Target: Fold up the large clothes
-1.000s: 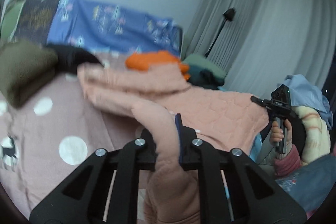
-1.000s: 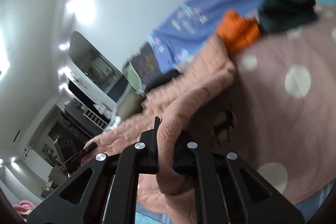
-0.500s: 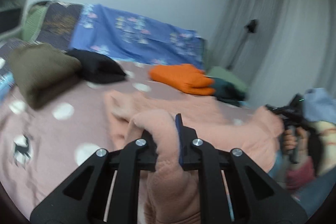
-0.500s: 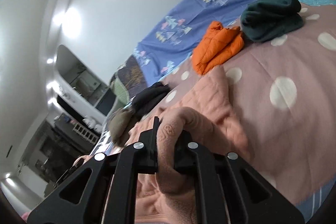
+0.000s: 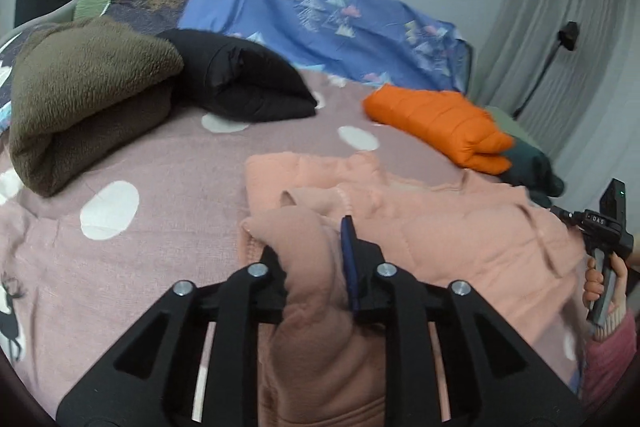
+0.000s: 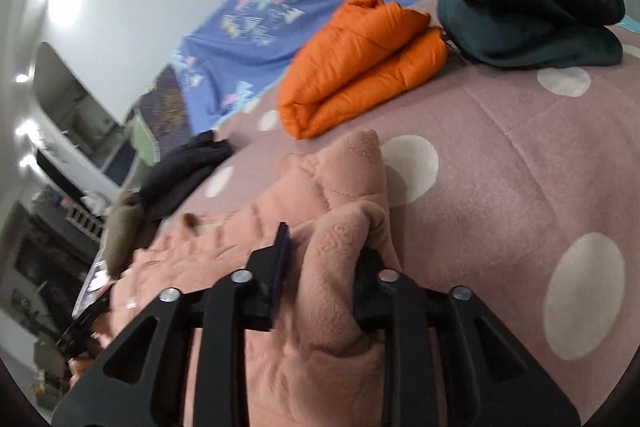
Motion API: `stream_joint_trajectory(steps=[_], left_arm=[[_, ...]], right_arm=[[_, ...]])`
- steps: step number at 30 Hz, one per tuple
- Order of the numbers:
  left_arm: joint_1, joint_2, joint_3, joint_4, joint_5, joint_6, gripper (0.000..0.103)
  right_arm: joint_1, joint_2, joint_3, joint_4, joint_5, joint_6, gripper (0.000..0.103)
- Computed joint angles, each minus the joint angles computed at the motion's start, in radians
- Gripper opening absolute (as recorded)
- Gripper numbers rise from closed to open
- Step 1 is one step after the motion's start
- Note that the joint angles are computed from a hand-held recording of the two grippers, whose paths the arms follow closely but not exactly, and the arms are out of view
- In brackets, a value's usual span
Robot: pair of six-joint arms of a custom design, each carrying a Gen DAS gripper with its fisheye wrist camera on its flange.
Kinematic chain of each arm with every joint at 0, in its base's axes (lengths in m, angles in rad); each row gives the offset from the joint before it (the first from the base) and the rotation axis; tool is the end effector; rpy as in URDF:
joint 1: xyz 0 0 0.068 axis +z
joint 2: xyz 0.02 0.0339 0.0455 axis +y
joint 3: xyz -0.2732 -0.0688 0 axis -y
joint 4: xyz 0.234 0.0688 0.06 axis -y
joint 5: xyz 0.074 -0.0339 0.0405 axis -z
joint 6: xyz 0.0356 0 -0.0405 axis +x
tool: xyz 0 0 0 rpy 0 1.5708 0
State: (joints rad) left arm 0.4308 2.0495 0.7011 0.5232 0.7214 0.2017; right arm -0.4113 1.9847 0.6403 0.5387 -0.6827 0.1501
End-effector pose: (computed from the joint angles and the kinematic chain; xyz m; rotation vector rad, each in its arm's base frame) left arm 0.3045 0.1141 0.0670 0.0702 2.2005 -0.5159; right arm 0.2943 -0.1039 0.0758 0.3105 2.2237 0.6664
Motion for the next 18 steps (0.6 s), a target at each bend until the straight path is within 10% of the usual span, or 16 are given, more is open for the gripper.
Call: stream_joint_trajectory(steps=[2,5,7,9,13,16,18], left_arm=[[0.039,-0.079,-0.039,-0.056,0.055,0.042,0.026],[0.089,-0.227,-0.172,-0.029,0.103,0.094,0.048],[0.096,-0.337,-0.334,0.174,0.028,0.056,0.073],[0.137,-0.406,-0.444,0.308,0.027,0.068,0.073],[0.215,-0.507,-0.421,-0.038,0.23,0.263,0.027],[0.149,-0.476,-0.384,-0.323,0.265,0.53,0.019],[-0.003,-0.378,-0.417,-0.192,0.136,0.465,0.019]], right_arm=[[-0.037,-0.126,-0.098,0.032,0.03,-0.018,0.064],[-0.093,-0.33,-0.257,0.069,0.04,-0.096,0.069],[-0.105,-0.398,-0.34,0.089,0.03,-0.157,0.069],[-0.064,-0.42,-0.427,0.12,0.064,-0.23,0.069],[0.041,-0.292,-0.529,0.3,0.153,-0.288,0.059],[0.127,-0.147,-0.527,0.378,0.138,-0.271,0.042],[0.223,-0.052,-0.49,0.424,0.187,-0.24,0.034]])
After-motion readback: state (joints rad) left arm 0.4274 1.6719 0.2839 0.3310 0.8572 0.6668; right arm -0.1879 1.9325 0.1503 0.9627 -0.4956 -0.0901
